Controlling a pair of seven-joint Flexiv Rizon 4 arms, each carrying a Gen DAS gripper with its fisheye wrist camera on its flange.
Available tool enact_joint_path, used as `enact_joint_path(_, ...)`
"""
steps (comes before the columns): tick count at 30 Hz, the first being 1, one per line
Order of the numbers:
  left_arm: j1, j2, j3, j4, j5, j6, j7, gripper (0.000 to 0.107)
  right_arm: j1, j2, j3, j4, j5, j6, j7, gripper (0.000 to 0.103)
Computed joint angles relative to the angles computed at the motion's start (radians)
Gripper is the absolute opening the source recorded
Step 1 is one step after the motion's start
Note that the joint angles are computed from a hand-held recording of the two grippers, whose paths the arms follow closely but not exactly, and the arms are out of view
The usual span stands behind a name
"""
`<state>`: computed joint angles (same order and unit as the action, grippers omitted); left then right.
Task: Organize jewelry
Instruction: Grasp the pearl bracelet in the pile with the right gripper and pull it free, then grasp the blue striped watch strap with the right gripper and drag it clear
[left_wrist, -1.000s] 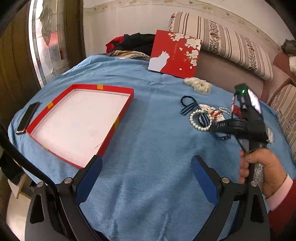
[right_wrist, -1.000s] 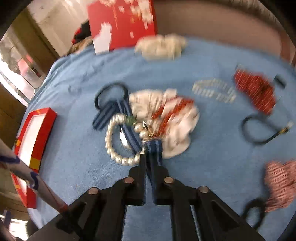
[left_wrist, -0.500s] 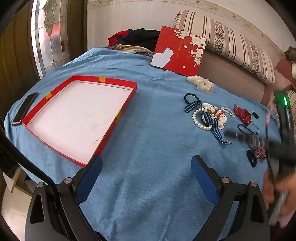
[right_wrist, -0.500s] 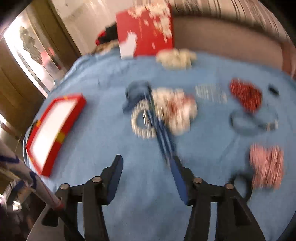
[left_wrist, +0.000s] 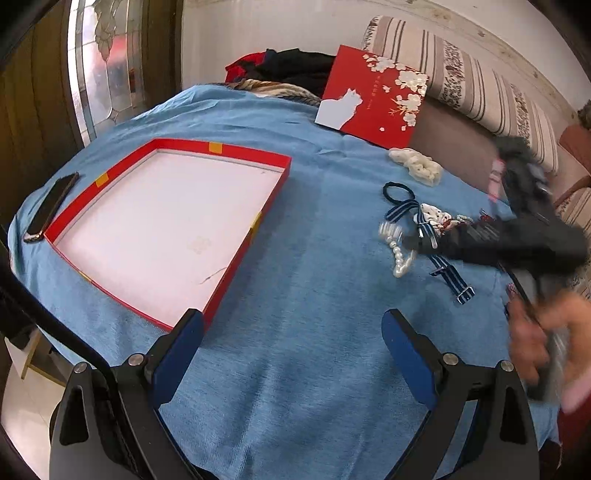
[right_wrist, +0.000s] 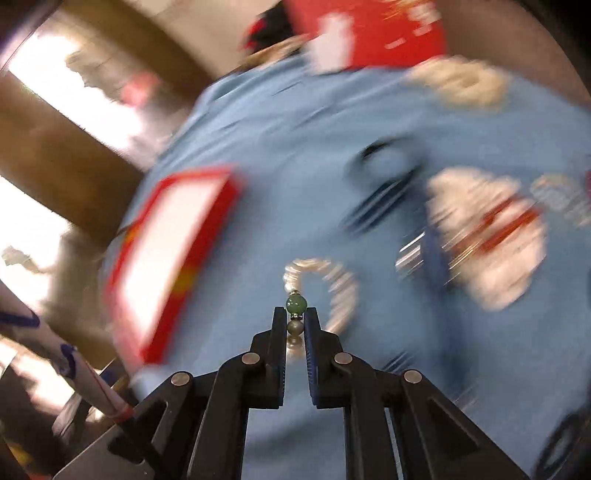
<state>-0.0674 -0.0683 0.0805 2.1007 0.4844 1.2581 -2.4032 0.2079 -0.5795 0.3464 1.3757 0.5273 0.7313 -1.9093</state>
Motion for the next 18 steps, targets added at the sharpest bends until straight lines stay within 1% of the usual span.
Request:
enact_joint_path(1, 0.001, 0.001, 0.001, 0.003, -0.004, 0.000, 0.000, 0.096, -0.016, 0.019, 0.023, 0.031, -0.015, -0.007, -0.014, 0.011)
enact_joint_path(2, 0.002, 0.003, 0.001, 0.006, -0.007, 0.000, 0.000, 0.096, -0.004, 0.046, 0.017, 0.086, -0.048, 0.040, -0.013, 0.011)
enact_joint_path(3, 0.002, 0.005, 0.001, 0.009, -0.010, 0.000, 0.001, 0.096, 0.026, 0.080, -0.021, 0.136, -0.056, 0.091, -0.012, 0.012)
enact_joint_path(4, 0.003, 0.007, 0.000, 0.012, -0.013, 0.001, 0.002, 0.096, 0.040, 0.097, -0.037, 0.169, -0.072, 0.135, 0.001, 0.022)
enact_joint_path(5, 0.003, 0.010, -0.001, 0.017, -0.015, 0.000, 0.002, 0.096, 0.055, 0.132, -0.064, 0.228, -0.094, 0.213, 0.031, 0.041)
enact_joint_path(6, 0.003, 0.012, -0.003, 0.019, -0.017, -0.003, 0.006, 0.096, 0.046, 0.145, -0.064, 0.254, -0.102, 0.255, 0.051, 0.049)
enact_joint_path(7, 0.003, 0.013, -0.006, 0.021, -0.023, -0.006, 0.016, 0.096, 0.033, 0.157, -0.062, 0.272, -0.098, 0.281, 0.065, 0.052)
enact_joint_path(8, 0.002, 0.014, -0.010, 0.024, -0.031, -0.011, 0.029, 0.096, 0.014, 0.181, -0.061, 0.305, -0.087, 0.312, 0.079, 0.052)
enact_joint_path(10, 0.001, 0.016, -0.014, 0.027, -0.036, -0.013, 0.040, 0.096, 0.010, 0.204, -0.072, 0.344, -0.114, 0.356, 0.112, 0.052)
enact_joint_path(11, -0.002, 0.017, -0.016, 0.024, -0.028, -0.019, 0.036, 0.096, 0.022, 0.227, -0.093, 0.393, -0.154, 0.401, 0.145, 0.052)
enact_joint_path(12, -0.005, 0.018, -0.018, 0.021, -0.021, -0.024, 0.034, 0.096, 0.029, 0.224, -0.107, 0.410, -0.189, 0.426, 0.173, 0.052)
enact_joint_path(13, -0.009, 0.018, -0.021, 0.014, -0.008, -0.033, 0.026, 0.096, 0.019, 0.234, -0.106, 0.431, -0.203, 0.440, 0.184, 0.052)
enact_joint_path(14, -0.016, 0.019, -0.025, 0.002, 0.018, -0.049, 0.009, 0.096, 0.007, 0.241, -0.105, 0.445, -0.214, 0.451, 0.189, 0.052)
enact_joint_path(16, -0.029, 0.025, -0.031, -0.020, 0.079, -0.082, -0.034, 0.096, 0.018, 0.271, -0.124, 0.521, -0.273, 0.521, 0.234, 0.053)
enact_joint_path(17, -0.037, 0.030, -0.036, -0.035, 0.122, -0.102, -0.065, 0.096, 0.027, 0.276, -0.130, 0.551, -0.299, 0.554, 0.262, 0.056)
enact_joint_path(18, -0.043, 0.036, -0.040, -0.043, 0.161, -0.112, -0.093, 0.096, 0.016, 0.280, -0.125, 0.569, -0.307, 0.572, 0.270, 0.057)
